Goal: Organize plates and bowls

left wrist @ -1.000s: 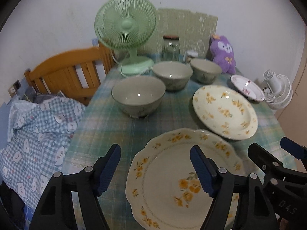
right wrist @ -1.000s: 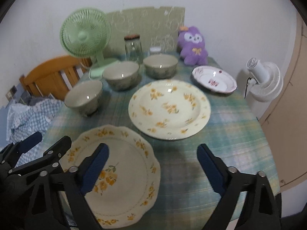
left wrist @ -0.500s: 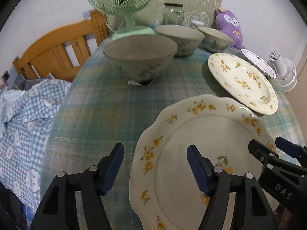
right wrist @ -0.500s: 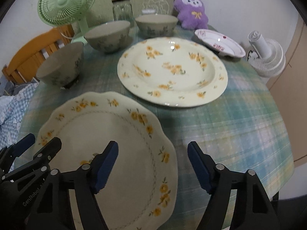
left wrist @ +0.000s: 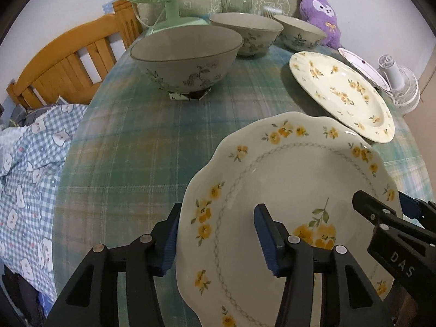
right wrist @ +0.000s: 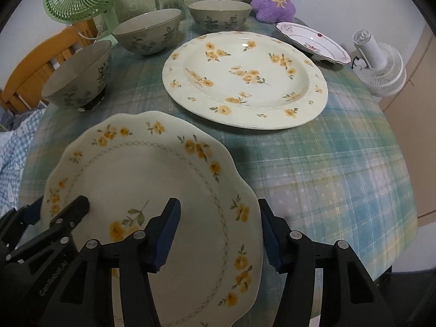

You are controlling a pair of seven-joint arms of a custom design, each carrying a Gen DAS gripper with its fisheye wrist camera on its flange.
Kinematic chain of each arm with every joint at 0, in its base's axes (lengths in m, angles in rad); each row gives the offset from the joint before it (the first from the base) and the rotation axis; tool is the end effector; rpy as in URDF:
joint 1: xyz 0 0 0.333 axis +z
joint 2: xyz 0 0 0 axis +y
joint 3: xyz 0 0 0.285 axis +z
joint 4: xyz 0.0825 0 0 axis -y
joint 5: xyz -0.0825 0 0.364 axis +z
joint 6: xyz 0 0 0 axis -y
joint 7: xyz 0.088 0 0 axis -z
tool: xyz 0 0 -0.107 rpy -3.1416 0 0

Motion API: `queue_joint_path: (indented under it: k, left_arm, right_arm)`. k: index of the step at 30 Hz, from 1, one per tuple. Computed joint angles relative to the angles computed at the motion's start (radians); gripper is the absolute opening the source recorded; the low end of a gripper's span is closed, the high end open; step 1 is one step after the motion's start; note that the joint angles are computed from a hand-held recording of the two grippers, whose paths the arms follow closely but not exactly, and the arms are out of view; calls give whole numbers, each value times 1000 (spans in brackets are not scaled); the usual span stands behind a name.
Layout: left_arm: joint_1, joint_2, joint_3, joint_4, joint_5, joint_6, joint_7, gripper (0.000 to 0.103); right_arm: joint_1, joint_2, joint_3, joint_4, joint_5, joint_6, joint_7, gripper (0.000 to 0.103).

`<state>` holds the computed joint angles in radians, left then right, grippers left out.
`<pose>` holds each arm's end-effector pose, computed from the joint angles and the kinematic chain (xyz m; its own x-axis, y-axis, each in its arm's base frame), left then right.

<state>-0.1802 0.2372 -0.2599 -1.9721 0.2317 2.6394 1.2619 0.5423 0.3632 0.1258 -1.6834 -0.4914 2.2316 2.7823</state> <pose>0.5547 -0.2596 0.3838 -0.2865 -0.9581 0.0063 -0.8634 0.2553 -0.4351 0.5219 0.3835 0.3919 -0.2855 -0.9583 0.0076 -0.8778 0.2583 -0.4034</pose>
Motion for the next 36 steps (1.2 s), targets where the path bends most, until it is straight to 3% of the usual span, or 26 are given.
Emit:
queue_joint_path:
  k: [7,17,24,36]
  left_arm:
    - [-13,-25,-20,9,-34,-41,40,52]
    - [-92,-6,-23,73,36,-59,-40,54]
    - [-183,62,-25,189,145,-107,-192,54]
    - [-370,300,-13,542,260,-290,-397,54]
  right_arm:
    - [-7,-70,4,-51,21,-46,19,60]
    - [-58,-232,5,-236,-6,2,45,60]
    - [-130,-373,-11,-402,-10,68,-26,60]
    - [-260,-534,-81,-630,48,228,-257,60]
